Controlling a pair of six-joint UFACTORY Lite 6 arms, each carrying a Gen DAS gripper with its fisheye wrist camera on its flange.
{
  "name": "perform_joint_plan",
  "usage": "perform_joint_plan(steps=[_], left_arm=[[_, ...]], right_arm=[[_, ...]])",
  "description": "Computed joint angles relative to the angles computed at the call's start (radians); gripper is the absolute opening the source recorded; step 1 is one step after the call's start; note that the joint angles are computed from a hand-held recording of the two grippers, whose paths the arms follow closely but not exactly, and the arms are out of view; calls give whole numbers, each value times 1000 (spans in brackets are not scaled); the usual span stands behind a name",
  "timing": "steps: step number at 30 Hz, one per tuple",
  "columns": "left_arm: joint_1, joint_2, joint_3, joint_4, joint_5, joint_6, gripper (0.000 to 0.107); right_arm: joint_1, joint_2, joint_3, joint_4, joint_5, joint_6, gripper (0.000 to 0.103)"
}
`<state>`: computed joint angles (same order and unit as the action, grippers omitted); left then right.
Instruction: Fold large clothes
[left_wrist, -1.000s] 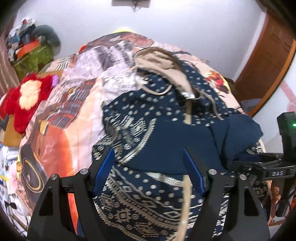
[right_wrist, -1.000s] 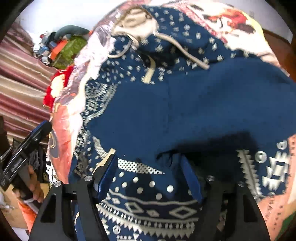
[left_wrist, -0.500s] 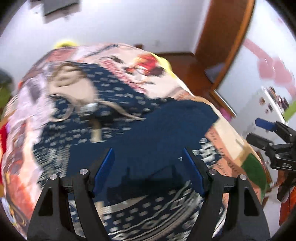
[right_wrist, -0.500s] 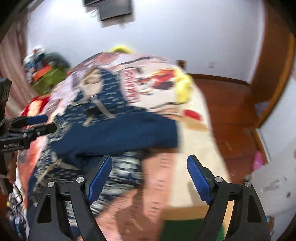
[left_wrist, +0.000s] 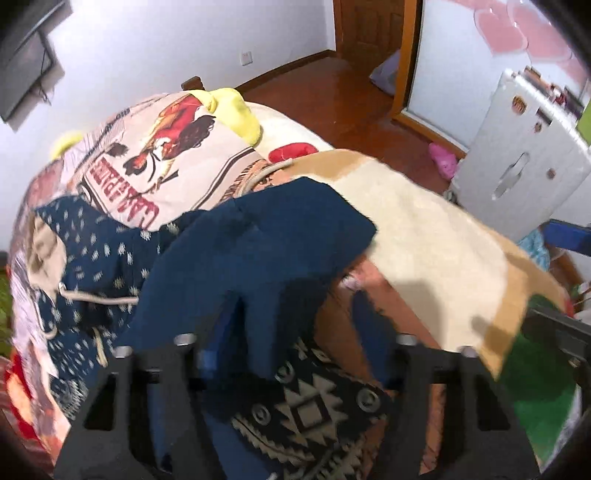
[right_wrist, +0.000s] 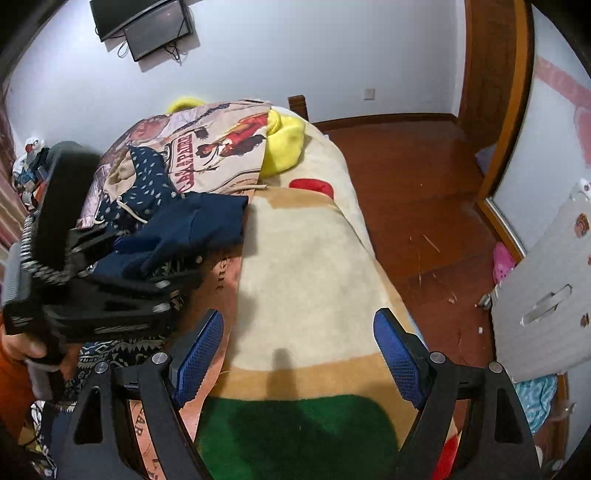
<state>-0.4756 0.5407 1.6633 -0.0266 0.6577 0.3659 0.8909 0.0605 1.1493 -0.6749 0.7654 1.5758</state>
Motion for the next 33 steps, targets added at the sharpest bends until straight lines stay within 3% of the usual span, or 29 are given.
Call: perform_joint_plan(steps=[1,2,4,6,9,14,20,28,33], left_arm=[[2,7,4,30,-7,-22,31],[9,15,17,18,-2,-15,28],[49,-1,20,-81,8,58,9],[90,-12,39,-158,25,98,8],[176,-17,111,-349,129,213,8],[285,-99,147,-452,177,291,8],[523,-118,270,-572,286,386,8],[799,86,519,-612,387,413,7],[906,233,621,-629,418,427,7]], right_arm=[[-5,-3,-6,4,-15,-3,82],[-9,6,0,6,-26,-5,82],[-13,11,1,6,-44,0,82],[-10,13,3,6,-49,1,82],[-17,31,14,17,-66,-12,82],[-15,81,77,38,-80,-48,82],[-20,189,229,84,-80,-146,82],[-61,417,535,228,-74,-340,82],[-108,597,751,467,-110,-495,82]])
